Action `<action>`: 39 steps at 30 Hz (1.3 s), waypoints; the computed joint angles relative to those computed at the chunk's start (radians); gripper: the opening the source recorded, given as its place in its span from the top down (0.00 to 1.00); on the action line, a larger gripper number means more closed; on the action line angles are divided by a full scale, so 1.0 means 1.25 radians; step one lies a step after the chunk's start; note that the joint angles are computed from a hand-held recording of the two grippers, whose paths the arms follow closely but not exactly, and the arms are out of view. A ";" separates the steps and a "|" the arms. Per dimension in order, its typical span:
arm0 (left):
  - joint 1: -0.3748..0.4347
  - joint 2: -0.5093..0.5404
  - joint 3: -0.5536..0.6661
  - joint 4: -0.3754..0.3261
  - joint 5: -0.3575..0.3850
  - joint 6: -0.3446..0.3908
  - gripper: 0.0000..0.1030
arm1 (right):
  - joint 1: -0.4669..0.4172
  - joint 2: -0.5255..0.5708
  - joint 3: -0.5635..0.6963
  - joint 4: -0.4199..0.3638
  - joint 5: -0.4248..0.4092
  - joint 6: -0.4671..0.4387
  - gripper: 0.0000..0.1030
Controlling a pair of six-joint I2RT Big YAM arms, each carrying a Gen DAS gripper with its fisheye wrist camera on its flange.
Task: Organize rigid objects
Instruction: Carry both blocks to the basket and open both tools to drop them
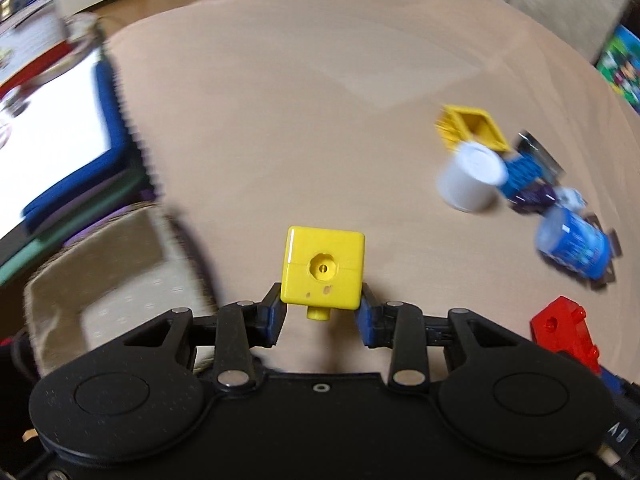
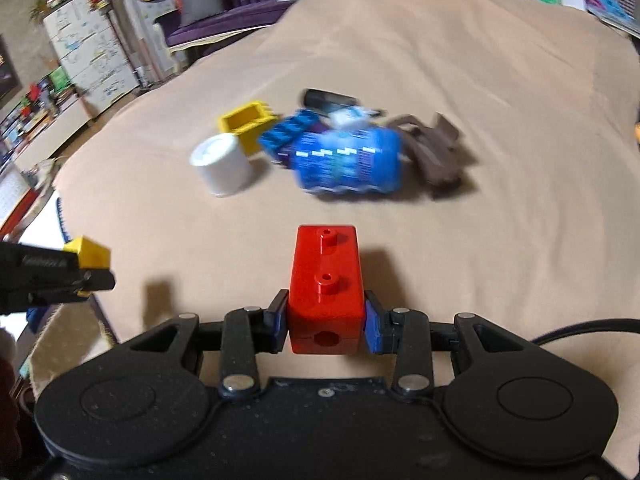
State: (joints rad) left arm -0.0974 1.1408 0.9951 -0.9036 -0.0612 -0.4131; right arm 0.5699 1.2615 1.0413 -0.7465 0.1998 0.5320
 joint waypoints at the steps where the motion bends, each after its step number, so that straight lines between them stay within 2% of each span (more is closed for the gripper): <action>1: 0.018 -0.013 -0.009 -0.003 -0.002 0.001 0.64 | 0.009 0.009 0.013 -0.002 -0.005 0.000 0.65; 9: 0.163 -0.079 -0.066 -0.026 -0.022 0.002 0.64 | 0.106 0.116 0.139 -0.018 -0.066 -0.022 0.65; 14: 0.253 -0.103 -0.091 -0.035 -0.035 -0.031 0.64 | 0.183 0.200 0.238 -0.038 -0.089 -0.047 0.65; 18: 0.296 -0.121 -0.115 -0.040 -0.077 -0.067 0.64 | 0.232 0.271 0.323 -0.071 -0.095 -0.069 0.65; 23: 0.371 -0.095 -0.146 -0.064 -0.028 -0.100 0.64 | 0.288 0.366 0.434 -0.136 -0.087 -0.071 0.65; 26: 0.422 -0.074 -0.148 -0.080 0.047 -0.097 0.64 | 0.316 0.421 0.497 -0.178 -0.073 -0.065 0.65; 30: 0.411 -0.092 -0.157 -0.073 0.012 -0.104 0.64 | 0.339 0.466 0.546 -0.221 -0.053 -0.064 0.65; 35: 0.427 -0.082 -0.157 -0.076 0.040 -0.087 0.64 | 0.355 0.483 0.565 -0.248 -0.036 -0.069 0.65; 39: 0.426 -0.087 -0.155 -0.079 0.030 -0.088 0.64 | 0.360 0.502 0.585 -0.261 -0.029 -0.066 0.65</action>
State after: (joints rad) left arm 0.4352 1.0325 0.8013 -1.0020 -0.0238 -0.5225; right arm 1.0202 1.8885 1.7730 -1.0731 0.1632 0.4495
